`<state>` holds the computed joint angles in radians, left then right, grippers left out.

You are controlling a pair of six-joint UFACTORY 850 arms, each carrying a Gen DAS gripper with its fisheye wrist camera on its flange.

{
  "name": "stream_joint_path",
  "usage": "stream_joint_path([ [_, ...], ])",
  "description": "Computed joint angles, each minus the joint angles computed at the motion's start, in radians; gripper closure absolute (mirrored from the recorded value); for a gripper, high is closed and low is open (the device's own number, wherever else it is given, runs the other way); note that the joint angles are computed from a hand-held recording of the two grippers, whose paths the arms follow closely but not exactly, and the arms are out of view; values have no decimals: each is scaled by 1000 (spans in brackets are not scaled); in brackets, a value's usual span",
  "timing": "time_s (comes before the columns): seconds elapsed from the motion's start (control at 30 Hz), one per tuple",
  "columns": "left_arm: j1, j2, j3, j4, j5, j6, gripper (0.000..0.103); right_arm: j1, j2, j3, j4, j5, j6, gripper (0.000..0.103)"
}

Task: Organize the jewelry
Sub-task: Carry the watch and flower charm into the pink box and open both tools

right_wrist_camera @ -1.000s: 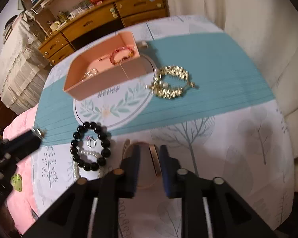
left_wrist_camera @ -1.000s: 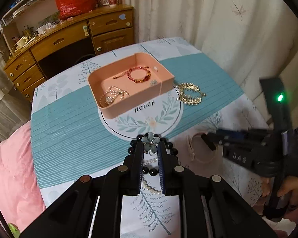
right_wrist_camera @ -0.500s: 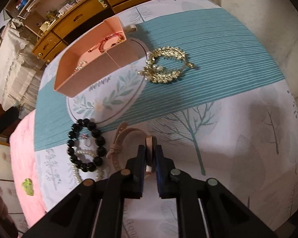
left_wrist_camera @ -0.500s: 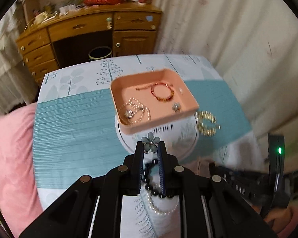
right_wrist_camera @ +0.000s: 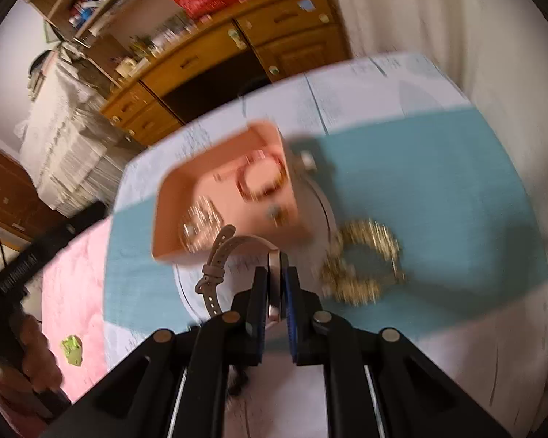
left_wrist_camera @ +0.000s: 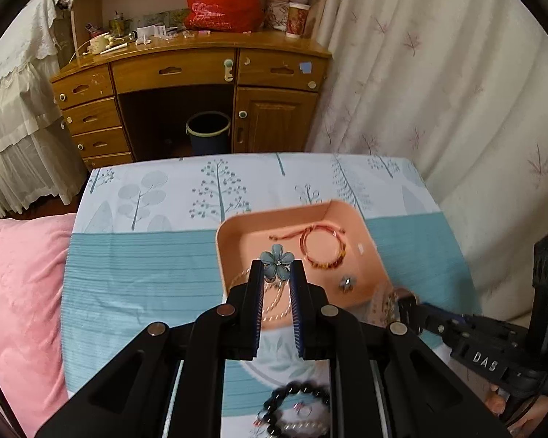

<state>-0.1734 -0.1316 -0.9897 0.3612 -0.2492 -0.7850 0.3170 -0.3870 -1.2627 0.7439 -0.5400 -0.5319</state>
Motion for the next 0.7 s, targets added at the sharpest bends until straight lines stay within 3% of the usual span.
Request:
stream_joint_path([
  [0.2, -4, -32, -28, -2, 24, -23, 91, -3, -59, -87, 142, 26, -131, 93],
  [0.23, -6, -37, -33, 11, 20, -35, 87, -4, -68, -97, 174, 25, -147, 93],
  [0.27, -10, -44, -41, 10, 5, -29, 80, -5, -76, -103, 210, 23, -166, 93],
  [0.33, -23, -70, -73, 77, -76, -89, 27, 3, -104, -138, 155, 5, -135, 79],
  [0.37, -31, -80, -84, 125, -116, -137, 24, 12, -109, -146, 95, 16, -94, 63],
  [0.53, -21, -72, -74, 29, -173, -40, 21, 15, -65, -92, 128, 75, -107, 51],
  [0.6, -12, -65, -62, -3, -184, -11, 19, 18, -44, -68, 106, 94, -78, 41],
  [0.7, -5, -33, -23, -35, -183, 28, 19, 23, -12, -31, 50, 113, -1, 37],
])
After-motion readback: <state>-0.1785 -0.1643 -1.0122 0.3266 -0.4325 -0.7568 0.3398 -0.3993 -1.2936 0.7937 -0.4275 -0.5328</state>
